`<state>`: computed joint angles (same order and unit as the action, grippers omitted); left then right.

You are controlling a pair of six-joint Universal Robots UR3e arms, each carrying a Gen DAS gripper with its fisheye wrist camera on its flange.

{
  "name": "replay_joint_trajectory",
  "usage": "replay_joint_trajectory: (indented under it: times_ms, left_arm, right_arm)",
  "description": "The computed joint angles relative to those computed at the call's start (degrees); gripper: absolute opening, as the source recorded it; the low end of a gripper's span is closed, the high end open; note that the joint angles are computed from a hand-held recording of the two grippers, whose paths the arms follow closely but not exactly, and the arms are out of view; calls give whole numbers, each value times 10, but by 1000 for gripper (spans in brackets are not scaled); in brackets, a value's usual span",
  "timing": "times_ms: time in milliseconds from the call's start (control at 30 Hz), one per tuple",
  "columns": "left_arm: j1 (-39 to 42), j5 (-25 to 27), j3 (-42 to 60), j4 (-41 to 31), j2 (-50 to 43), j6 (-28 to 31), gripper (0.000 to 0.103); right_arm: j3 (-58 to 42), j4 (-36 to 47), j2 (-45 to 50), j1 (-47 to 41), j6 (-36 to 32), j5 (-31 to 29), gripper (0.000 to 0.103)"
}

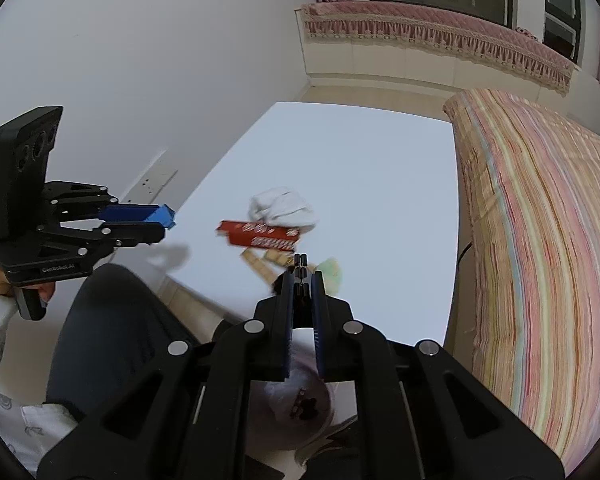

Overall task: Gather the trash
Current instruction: 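Lower both held items over the pink bin and open both tools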

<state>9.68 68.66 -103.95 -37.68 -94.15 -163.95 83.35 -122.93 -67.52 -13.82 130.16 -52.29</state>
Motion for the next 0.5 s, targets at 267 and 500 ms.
replay_joint_trajectory:
  times_ms: [267,500]
  left_arm:
    - [-24,-4,-73,19,58,-18,20]
    - [-41,-7,-119,31,84,-28,20]
  right_arm:
    - [129,29,-110,-42,-66,26,8]
    - [208,52,-173,-72,-111,36,8]
